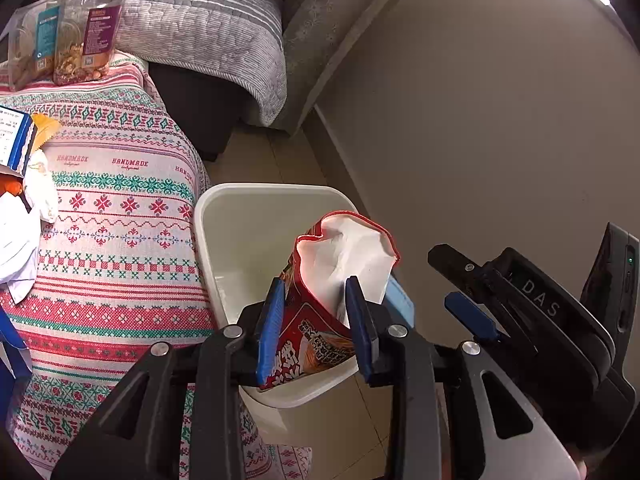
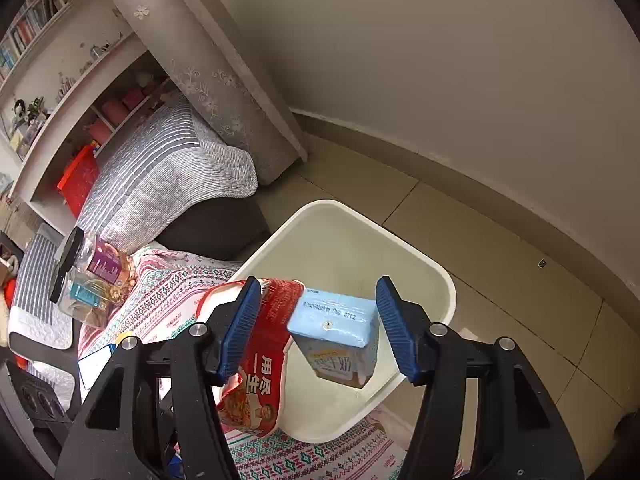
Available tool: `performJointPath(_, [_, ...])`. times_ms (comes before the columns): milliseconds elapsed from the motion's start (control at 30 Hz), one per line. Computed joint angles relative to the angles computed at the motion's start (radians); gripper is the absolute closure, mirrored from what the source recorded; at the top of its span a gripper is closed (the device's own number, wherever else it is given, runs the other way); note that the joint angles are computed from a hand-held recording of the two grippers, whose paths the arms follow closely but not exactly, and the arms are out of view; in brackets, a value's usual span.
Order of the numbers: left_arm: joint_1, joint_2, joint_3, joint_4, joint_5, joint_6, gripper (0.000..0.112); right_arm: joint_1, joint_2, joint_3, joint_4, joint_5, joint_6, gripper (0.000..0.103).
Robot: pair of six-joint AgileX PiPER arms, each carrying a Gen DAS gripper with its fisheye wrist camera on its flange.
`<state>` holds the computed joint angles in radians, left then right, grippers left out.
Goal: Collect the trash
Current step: 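Open the right gripper over the white bin while the left releases the snack bag there, then grasp the dark blue box with the left gripper while the right grasps the crumpled white paper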
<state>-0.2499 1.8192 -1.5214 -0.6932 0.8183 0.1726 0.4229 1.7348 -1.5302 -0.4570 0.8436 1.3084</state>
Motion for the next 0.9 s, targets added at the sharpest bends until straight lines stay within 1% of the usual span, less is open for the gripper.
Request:
performJointPath(33, [0.001,0.002,0.003,0.002,0.0,0.001,0.074,-0.006,-0.005,0.008,0.005,-0.01,0.003,0.032])
performJointPath(67, [0.005,-0.007,0.017,0.006,-0.014,0.012,0.066,-0.011,-0.012,0.019,0.004,-0.018,0.017,0.032])
performJointPath(100, [0.013,-0.024,0.038,0.003,-0.025,0.034,0.061,-0.017,-0.023,0.036,0.002,-0.028,0.036,0.032])
performJointPath(167, [0.037,-0.052,0.058,0.023,-0.014,0.055,0.061,-0.038,-0.053,0.083,0.011,-0.066,0.075,0.032])
performJointPath(267, [0.093,-0.076,0.045,0.094,0.047,0.056,0.06,-0.056,-0.088,0.137,-0.003,-0.089,0.154,0.032])
performJointPath(333, [0.142,-0.095,0.032,0.14,0.1,0.064,0.052,-0.055,-0.103,0.157,-0.018,-0.092,0.19,0.032])
performJointPath(367, [0.17,-0.116,0.04,0.156,0.121,0.076,0.05,-0.048,-0.111,0.164,-0.038,-0.091,0.214,0.032])
performJointPath(467, [0.252,-0.138,0.007,0.229,0.2,0.101,0.046,-0.024,-0.13,0.178,-0.119,-0.063,0.304,0.032])
performJointPath(533, [0.315,-0.154,-0.004,0.274,0.259,0.127,0.04,-0.006,-0.146,0.191,-0.17,-0.035,0.367,0.032])
performJointPath(600, [0.37,-0.153,-0.022,0.309,0.312,0.161,0.038,0.012,-0.156,0.198,-0.209,-0.011,0.411,0.031])
performJointPath(633, [0.402,-0.157,-0.024,0.318,0.335,0.191,0.035,0.025,-0.154,0.191,-0.222,0.001,0.412,0.03])
performJointPath(733, [0.485,-0.168,-0.001,0.332,0.379,0.258,0.03,0.069,-0.101,0.109,-0.23,0.039,0.319,0.029])
performJointPath(800, [0.516,-0.176,0.036,0.346,0.38,0.291,0.028,0.106,-0.048,0.031,-0.234,0.073,0.231,0.023])
performJointPath(900, [0.515,-0.171,0.099,0.382,0.352,0.317,0.027,0.152,0.039,-0.089,-0.199,0.108,0.071,0.022])
